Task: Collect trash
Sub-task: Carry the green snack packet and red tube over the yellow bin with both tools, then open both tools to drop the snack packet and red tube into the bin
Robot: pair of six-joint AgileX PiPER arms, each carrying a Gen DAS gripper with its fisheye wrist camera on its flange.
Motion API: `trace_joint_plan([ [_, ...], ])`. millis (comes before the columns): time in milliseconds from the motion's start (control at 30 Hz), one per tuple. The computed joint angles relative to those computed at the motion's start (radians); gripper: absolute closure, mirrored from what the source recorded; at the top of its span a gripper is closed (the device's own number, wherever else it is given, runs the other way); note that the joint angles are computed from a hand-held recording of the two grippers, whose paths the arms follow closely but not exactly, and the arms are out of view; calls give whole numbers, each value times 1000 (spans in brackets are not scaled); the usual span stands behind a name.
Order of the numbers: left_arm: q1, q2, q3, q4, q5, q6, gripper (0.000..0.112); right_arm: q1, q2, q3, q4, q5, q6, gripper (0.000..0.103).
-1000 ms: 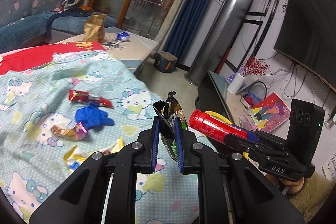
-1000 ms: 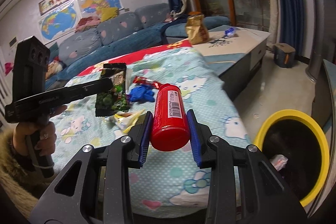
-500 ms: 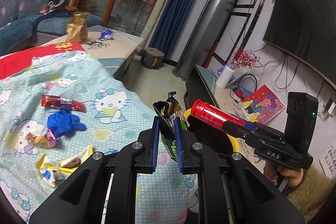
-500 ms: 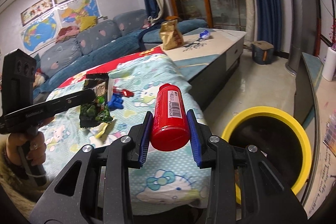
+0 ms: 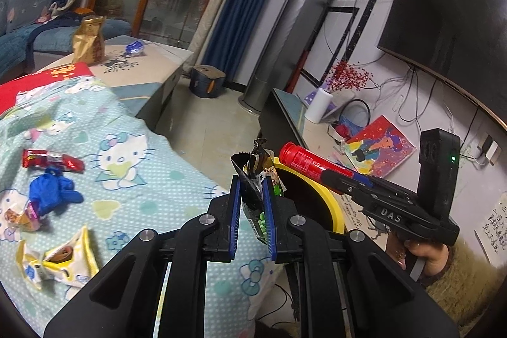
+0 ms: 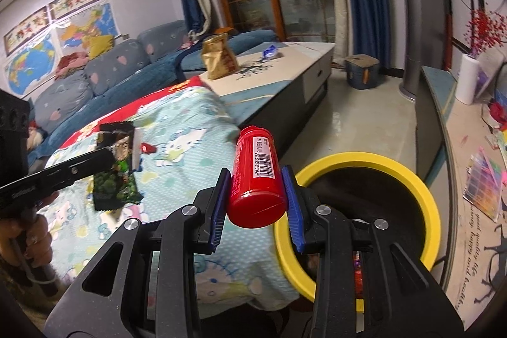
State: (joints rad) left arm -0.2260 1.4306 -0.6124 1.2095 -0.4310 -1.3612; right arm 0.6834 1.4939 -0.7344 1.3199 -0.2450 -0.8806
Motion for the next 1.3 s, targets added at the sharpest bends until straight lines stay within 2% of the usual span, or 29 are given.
trace_joint_plan([
  [667,-211,144,-129,-108,67,86,99,-162,-22,68,-34,-2,84,76],
  [933,-281,216,-181,-176,93,148,99,-250,-7,104,-135,22,210,76],
  [1033,-295,245,-213,-159,104,135,99,-267,-3,108,-128,24,213,76],
  [1300,-344,337,-302,-147,135,123,99,-327,10,132,-249,36,340,76],
])
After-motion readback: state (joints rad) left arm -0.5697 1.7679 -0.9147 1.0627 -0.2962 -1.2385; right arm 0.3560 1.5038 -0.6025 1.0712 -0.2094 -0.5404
